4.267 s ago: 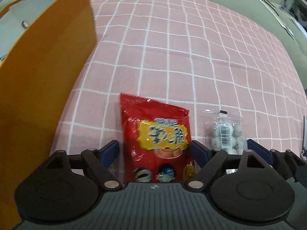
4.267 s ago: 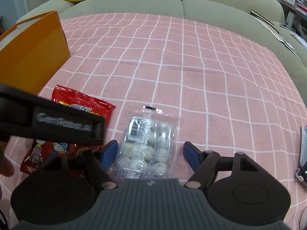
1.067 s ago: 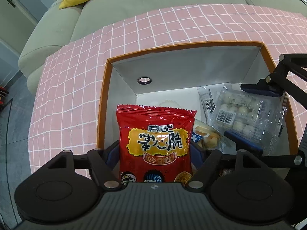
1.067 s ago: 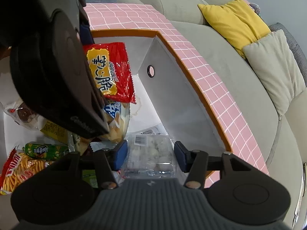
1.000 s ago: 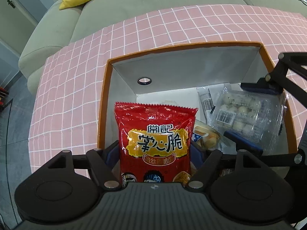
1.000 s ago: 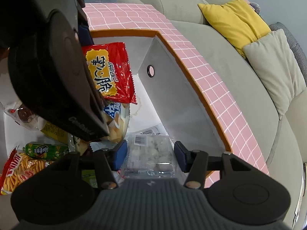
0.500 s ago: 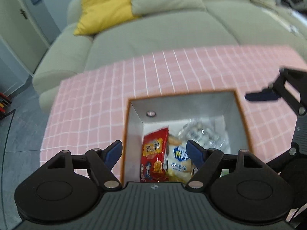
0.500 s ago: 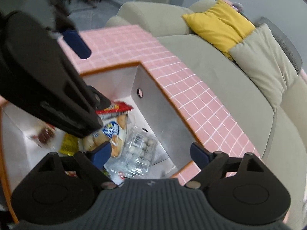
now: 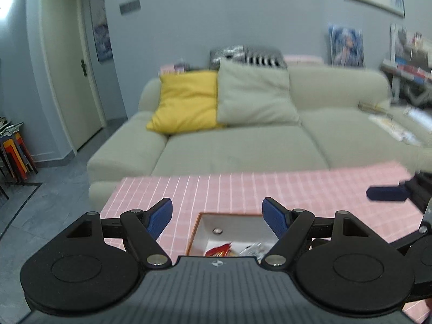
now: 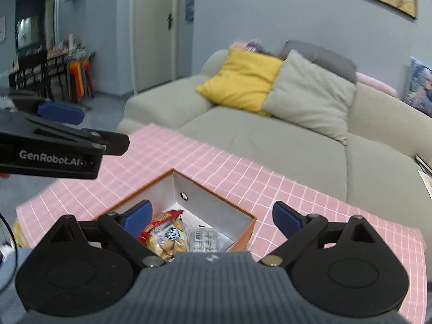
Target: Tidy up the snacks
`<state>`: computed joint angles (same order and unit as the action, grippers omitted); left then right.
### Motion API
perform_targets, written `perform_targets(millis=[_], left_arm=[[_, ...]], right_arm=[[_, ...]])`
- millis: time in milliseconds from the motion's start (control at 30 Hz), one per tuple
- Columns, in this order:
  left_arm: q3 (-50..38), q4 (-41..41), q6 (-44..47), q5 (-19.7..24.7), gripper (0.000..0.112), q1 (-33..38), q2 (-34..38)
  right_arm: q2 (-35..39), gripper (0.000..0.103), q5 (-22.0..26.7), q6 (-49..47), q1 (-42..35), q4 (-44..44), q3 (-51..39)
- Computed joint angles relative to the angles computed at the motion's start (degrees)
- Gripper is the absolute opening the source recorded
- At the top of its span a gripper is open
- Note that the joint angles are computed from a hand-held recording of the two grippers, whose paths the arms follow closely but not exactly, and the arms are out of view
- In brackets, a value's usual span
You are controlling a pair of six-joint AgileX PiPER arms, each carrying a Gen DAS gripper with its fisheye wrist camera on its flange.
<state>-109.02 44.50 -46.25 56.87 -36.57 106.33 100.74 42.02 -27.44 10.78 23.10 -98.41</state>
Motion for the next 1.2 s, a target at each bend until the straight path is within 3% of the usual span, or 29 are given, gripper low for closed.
perform_targets(millis=[267,533,833,1200], left_arm=[[11.02,10.17,-14.36,0.5,0.095,-8.35,-8.6],[19.81,9.05,-23.15,-0.65,0.095,-10.01,-11.4],[24.14,2.37,-25.01,-0.32,0.095,-10.22,-10.03],[24.78,-2.81,-23.61,-0.92,0.095,-8.85,-7.32]], right_arm=[[-13.83,0.099,-0.83,-3.72,-4.42,7.59,12.49],[-24.15,0.099,-7.77,2.09,-1.61,-0.79,28.11],[-25.12,0.099,-13.01,11.96,0.91,-10.64,36.44],[-21.99,0.099,-13.89,18.03,0.51,-14.95,37.9]])
